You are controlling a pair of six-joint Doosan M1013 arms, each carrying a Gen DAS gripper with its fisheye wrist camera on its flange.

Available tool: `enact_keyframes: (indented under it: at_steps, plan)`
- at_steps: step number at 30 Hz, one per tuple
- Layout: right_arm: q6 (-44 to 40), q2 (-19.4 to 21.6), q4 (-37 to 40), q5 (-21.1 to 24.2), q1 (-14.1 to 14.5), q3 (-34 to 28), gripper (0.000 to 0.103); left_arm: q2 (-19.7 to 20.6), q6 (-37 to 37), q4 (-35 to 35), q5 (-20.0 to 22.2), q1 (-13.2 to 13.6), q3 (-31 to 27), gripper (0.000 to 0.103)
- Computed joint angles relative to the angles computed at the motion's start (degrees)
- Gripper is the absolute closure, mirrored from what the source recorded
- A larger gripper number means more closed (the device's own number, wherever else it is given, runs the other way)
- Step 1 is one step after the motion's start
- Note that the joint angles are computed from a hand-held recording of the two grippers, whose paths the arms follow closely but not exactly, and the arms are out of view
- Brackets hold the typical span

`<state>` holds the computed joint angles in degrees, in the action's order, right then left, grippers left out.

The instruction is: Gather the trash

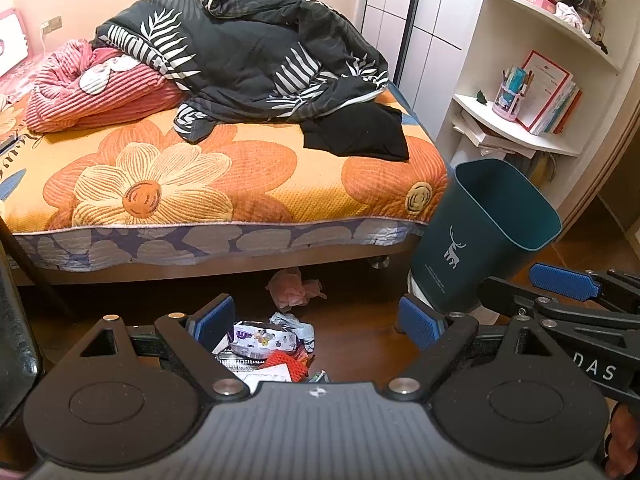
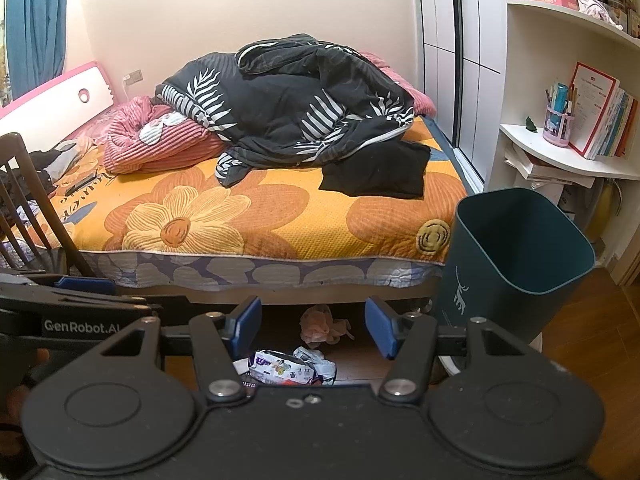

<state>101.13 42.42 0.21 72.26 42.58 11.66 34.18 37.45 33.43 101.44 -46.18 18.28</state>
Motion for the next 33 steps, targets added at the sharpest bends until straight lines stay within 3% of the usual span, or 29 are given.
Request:
enact_keyframes:
  at_steps: [11,33]
  plan:
    - [-0.27,1.96,0.12,2.21,0.08,-4.40,0.045,-0.22,0.03,0.09,-0.29,0.01,0.45,0.013]
    - [-0.35,0.89,0.21,1.01,0.00,-2.18,0.045,-0.24,-0.15,0.03,-0.57,0.09,0.55,0.013]
